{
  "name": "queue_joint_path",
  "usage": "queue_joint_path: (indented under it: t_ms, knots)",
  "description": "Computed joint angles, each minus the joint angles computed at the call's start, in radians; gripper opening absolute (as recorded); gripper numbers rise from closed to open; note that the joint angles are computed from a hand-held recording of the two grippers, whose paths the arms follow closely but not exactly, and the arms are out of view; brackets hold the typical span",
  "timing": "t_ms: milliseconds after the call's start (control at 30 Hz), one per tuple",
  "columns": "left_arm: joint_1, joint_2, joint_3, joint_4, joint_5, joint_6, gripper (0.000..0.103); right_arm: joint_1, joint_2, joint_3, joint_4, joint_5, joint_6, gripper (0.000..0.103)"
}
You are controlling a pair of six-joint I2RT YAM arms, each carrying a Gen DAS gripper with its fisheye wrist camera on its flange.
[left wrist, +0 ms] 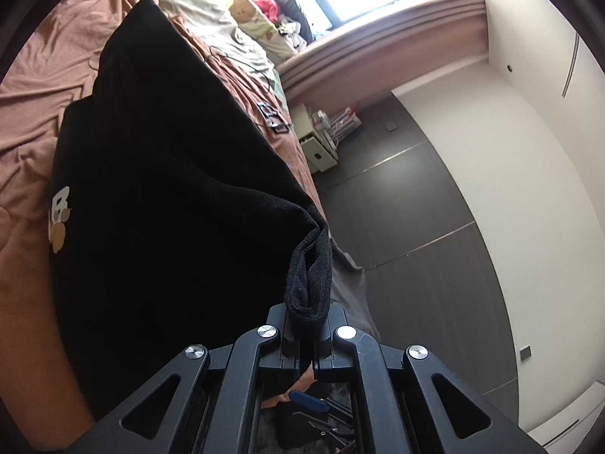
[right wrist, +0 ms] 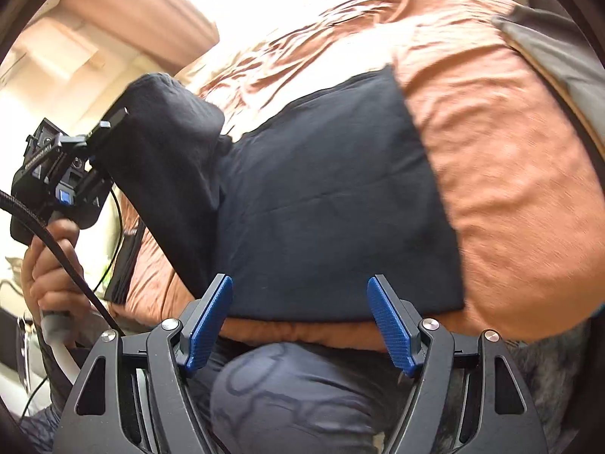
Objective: Fold small clothes
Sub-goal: 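Lay the t-shirt down print side up and open the left tool, then close the right tool on the long edge of the t-shirt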
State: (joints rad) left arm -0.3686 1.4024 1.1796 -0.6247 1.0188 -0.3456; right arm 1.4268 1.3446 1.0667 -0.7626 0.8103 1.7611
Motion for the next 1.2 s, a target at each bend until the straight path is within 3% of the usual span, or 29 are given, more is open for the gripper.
queue_joint_path:
  t_ms: [100, 133, 200, 300, 400, 567, 867, 1200]
  knots:
    - [-0.116, 0.042, 0.005, 0.021, -0.051, -0.006, 0.004, 0.055, -0.021, -0.028, -0.064, 0.028, 0.125, 0.072]
    - [-0.165, 0.069, 0.029, -0.018, -0.095, 0.024, 0.005, 0.058, -0.031, -0.042, -0.066, 0.029, 0.143, 0.072]
    - [-0.243, 0.123, 0.073, -0.094, -0.173, 0.081, 0.022, 0.076, -0.041, -0.052, -0.089, 0.038, 0.183, 0.072]
    - [-0.279, 0.153, 0.064, -0.09, -0.181, 0.106, 0.045, 0.088, -0.06, -0.083, -0.073, 0.047, 0.205, 0.072]
    - [-0.259, 0.162, 0.049, -0.087, -0.204, 0.118, 0.056, 0.07, -0.073, -0.122, -0.018, 0.038, 0.178, 0.072]
    - [-0.23, 0.124, 0.005, -0.101, -0.253, 0.131, 0.056, -0.006, -0.137, -0.228, 0.148, 0.005, 0.054, 0.072]
    - [-0.074, 0.144, -0.02, -0.172, -0.292, 0.27, 0.057, -0.195, -0.244, -0.462, 0.511, -0.123, -0.119, 0.072]
    - [0.107, 0.191, -0.06, -0.226, -0.334, 0.414, 0.057, -0.419, -0.194, -0.608, 0.902, -0.332, -0.259, 0.064]
